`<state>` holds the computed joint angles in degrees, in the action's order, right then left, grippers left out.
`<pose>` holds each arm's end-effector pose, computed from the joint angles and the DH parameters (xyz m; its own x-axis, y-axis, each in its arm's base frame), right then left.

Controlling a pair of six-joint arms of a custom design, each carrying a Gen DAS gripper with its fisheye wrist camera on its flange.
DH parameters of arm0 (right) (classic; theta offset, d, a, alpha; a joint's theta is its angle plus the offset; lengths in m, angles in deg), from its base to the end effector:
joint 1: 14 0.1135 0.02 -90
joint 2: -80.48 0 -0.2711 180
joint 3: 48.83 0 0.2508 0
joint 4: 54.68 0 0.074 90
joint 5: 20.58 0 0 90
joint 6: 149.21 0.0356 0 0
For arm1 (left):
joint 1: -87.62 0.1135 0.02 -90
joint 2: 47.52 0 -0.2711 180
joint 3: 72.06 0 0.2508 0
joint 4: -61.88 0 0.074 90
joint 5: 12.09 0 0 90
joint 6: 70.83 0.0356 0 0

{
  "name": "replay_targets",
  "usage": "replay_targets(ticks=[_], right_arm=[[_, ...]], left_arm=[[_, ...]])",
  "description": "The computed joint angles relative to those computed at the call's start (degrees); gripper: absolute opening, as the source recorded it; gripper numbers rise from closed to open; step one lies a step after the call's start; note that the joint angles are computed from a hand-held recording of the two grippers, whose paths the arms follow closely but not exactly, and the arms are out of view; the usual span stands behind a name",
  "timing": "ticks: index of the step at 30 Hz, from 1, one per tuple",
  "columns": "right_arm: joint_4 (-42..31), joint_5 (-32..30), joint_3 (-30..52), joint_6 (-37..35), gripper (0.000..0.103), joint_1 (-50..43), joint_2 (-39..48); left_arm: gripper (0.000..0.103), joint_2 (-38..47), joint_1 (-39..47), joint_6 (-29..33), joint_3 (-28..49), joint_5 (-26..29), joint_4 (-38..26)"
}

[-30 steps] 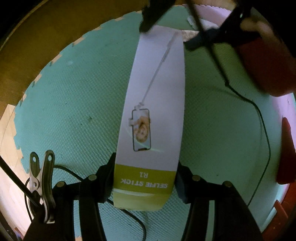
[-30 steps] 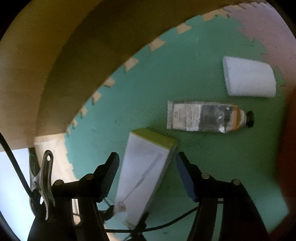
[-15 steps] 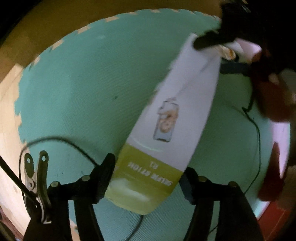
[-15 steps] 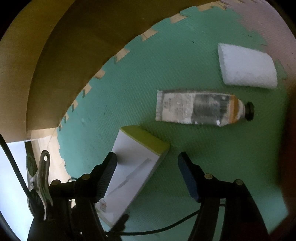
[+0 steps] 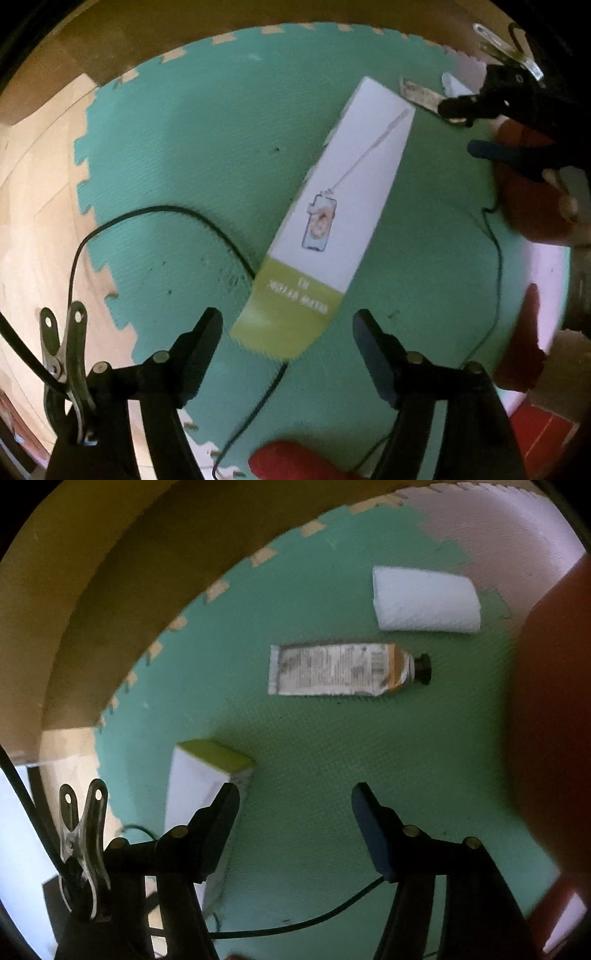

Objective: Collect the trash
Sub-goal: 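Close both tools on the white selfie stick box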

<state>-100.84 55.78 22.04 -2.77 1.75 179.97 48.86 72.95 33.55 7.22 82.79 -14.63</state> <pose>0.2993 0.0931 0.1560 -0.7829 0.6206 0.0445 0.5951 0.7260 0.3446 0.2730 -0.0746 0.1999 -0.8739 0.4846 0.0399 0.4792 0.8722 -0.0979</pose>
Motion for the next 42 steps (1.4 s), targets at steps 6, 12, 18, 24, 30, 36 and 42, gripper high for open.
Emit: replay_targets(ticks=[6,12,18,24,30,36,42], right_arm=[[3.2,1.8,4.7,-3.8,0.066,1.8,1.5],[5.3,1.8,13.5,-7.9,0.066,6.5,11.5],[2.5,4.7,14.2,-5.9,0.066,9.3,14.5],[-6.2,8.2,10.5,-1.9,0.066,9.8,10.8],[-4.2,5.1,1.8,2.2,0.066,8.4,7.8],[0.2,3.1,-2.8,1.6,0.066,7.1,4.8],[6.7,-2.3,-7.0,1.4,0.066,6.5,4.3]], left_arm=[[0.077,-6.1,5.6,-6.8,0.4,-0.9,-4.0],[0.077,-13.3,12.8,-21.4,-1.3,-1.4,-5.9],[0.077,-14.1,6.1,-30.7,-5.6,-1.7,-4.6],[0.077,-14.0,6.3,-33.0,-11.0,5.0,2.0],[0.075,-12.5,3.0,-36.1,-13.2,8.6,7.2],[0.072,-7.4,-1.0,-37.5,-14.0,10.3,12.4],[0.07,-5.5,-5.4,-39.0,-14.7,11.5,16.4]])
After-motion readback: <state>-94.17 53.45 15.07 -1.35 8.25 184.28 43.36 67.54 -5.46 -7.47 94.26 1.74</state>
